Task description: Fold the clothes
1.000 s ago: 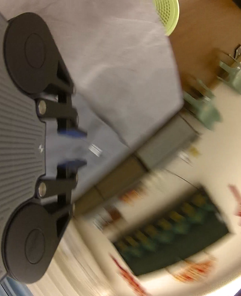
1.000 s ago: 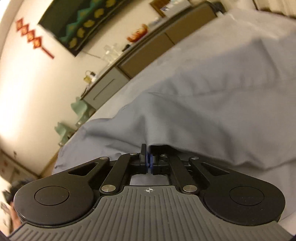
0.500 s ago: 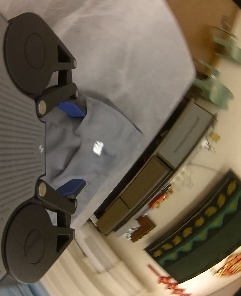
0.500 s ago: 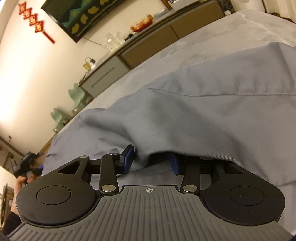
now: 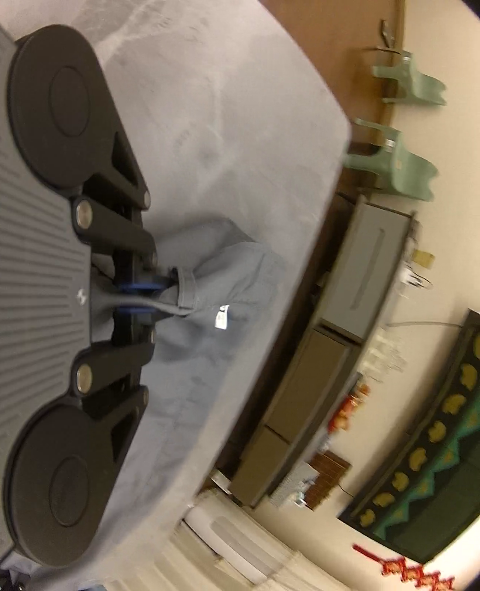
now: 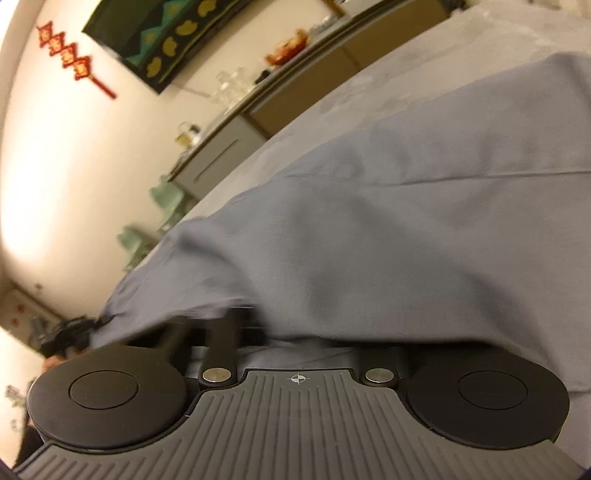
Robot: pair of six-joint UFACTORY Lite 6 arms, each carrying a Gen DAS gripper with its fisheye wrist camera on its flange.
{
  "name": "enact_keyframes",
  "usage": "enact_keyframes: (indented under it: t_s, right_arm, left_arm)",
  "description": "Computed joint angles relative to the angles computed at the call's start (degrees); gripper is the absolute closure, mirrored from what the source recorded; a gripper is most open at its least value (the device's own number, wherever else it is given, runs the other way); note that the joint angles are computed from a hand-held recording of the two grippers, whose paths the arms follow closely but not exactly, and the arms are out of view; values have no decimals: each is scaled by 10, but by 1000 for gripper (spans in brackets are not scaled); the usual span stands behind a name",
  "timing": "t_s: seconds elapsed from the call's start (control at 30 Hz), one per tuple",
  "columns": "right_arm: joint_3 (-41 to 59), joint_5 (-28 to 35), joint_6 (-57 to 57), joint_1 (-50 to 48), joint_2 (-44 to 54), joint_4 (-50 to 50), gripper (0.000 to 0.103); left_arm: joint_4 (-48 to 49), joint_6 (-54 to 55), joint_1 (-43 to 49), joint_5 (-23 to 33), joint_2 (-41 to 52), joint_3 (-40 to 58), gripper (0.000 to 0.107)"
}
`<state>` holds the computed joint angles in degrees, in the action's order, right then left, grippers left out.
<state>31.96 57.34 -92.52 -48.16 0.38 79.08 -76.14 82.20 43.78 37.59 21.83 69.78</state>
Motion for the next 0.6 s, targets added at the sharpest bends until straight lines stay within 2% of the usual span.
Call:
enact_keyframes:
  t_s: [0.17,0.33,0.47,0.6]
  right_arm:
    - [2,35,0,-28,-8,7,100]
    - [-10,11,-3,-15,-21,19,99]
    - [-19,23,-8,-28,-36,20,99]
    - [-27,41,-29,-44,-35,34,99]
  left_arm:
    - [-5,9,50,98,-57,-17,100]
    - [-9,45,55,68,-82,-62,101]
    - [-10,74,46,43,-139,-94,101]
    - [-41,89,49,57,-168,-110,101]
